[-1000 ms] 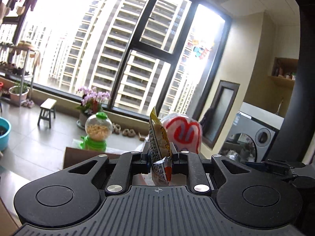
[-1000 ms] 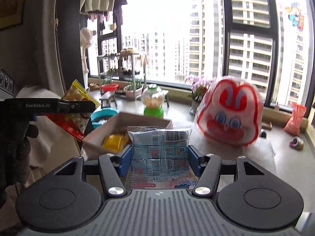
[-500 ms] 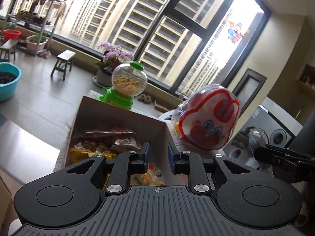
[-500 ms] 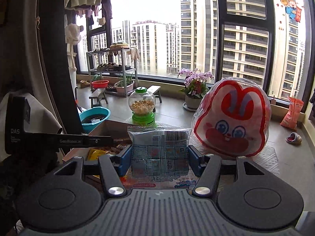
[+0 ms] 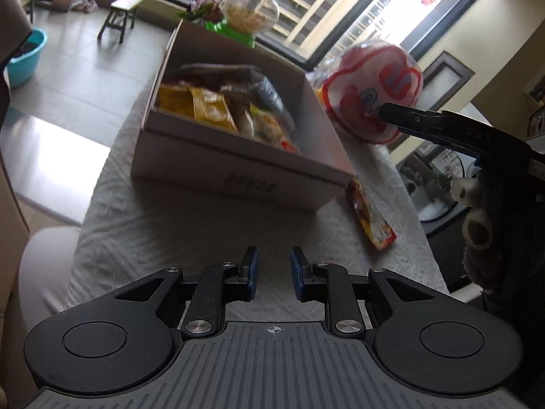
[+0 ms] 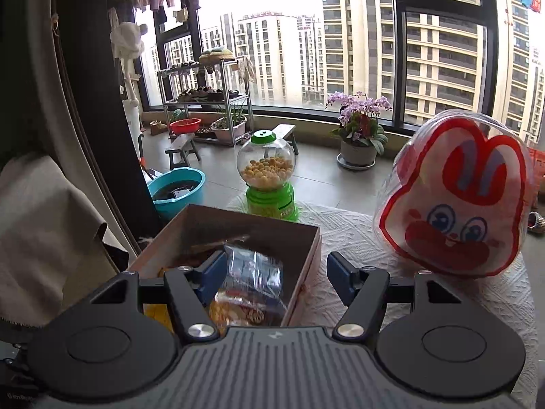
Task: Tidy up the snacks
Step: 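Grasp the white printed packet with the left gripper while the right gripper reaches the red packet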
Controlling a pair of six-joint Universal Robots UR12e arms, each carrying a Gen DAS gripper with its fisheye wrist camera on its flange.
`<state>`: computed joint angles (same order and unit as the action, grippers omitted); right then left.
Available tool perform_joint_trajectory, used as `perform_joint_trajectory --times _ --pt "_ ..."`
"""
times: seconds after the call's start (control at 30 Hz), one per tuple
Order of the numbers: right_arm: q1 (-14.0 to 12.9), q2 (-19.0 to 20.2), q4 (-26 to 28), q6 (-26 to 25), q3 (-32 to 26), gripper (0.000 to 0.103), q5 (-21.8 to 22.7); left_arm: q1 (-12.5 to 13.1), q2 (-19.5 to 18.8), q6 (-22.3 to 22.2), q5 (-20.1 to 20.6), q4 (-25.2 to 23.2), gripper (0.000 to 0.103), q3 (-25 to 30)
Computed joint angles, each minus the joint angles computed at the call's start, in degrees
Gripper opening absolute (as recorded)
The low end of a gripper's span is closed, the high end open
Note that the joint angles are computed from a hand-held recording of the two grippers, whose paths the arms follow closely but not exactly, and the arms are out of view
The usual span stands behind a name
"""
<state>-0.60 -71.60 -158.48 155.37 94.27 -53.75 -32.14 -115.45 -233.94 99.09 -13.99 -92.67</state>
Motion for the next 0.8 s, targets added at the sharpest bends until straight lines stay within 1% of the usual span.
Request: perform_joint_trajectory --times 0.03,0.1,0.2,0.27,0.33,0.37,0.4,0.43,0.47,0.53,0.57,0.67,0.77,0.8 --pt "-0.8 -1.0 1.9 -2.0 1.3 0.066 0.6 -0.1 0.1 -0.2 -1.6 -0.7 0.023 -0.3" --pt "-2.4 -3.2 7.4 -7.1 3.7 0.066 1.5 -0.2 0.4 0.2 -3.7 -2.0 0.023 -0.5" --pt "-4.7 -6.8 16.5 -16.7 7.8 0.066 2.1 -0.6 1.1 1.4 -5.4 -2.5 0.023 -1.1" --pt "-6.2 -8.9 23.4 -23.6 10.0 0.066 3.1 -0.7 1.5 2.3 -7.4 -3.2 0.023 -1.1" --pt "-7.1 -10.7 30.1 -29.1 11.8 0.066 4.5 -0.6 1.5 2.3 -10.3 -4.2 0.024 -1.1" --pt "-7.3 -11.2 32.3 -31.0 12.6 0.066 4.7 -0.5 1.4 2.4 -11.2 -5.0 0.024 -0.8" --pt "-7.3 -11.5 33.6 -32.4 13.3 0.063 4.5 -0.5 1.1 2.6 -11.9 -5.4 0.024 -0.5" --pt "-7.1 -11.9 34.7 -34.2 13.9 0.059 4.2 -0.7 0.8 2.6 -11.7 -5.7 0.025 -0.1" --pt "-6.9 -12.0 35.4 -35.7 14.3 0.049 4.4 -0.8 0.6 2.5 -11.2 -5.8 0.028 0.3" --pt "-6.9 -11.9 36.6 -36.6 14.5 0.047 6.5 -0.7 0.0 1.8 -11.3 -5.0 0.031 0.8" --pt "-6.6 -11.5 36.9 -36.0 14.0 0.046 6.6 -0.6 -0.3 1.8 -10.7 -4.8 0.032 1.2" --pt "-5.8 -10.2 32.1 -30.8 13.4 0.045 6.8 -0.3 -1.2 1.4 -9.4 -3.7 0.032 2.0" --pt "-5.3 -8.4 26.9 -24.0 12.6 0.045 7.3 0.4 -2.2 -1.9 -8.6 -0.4 0.032 2.3" --pt "-5.1 -7.7 24.6 -21.5 12.4 0.045 7.3 0.5 -2.6 -2.4 -7.7 0.8 0.032 2.5"
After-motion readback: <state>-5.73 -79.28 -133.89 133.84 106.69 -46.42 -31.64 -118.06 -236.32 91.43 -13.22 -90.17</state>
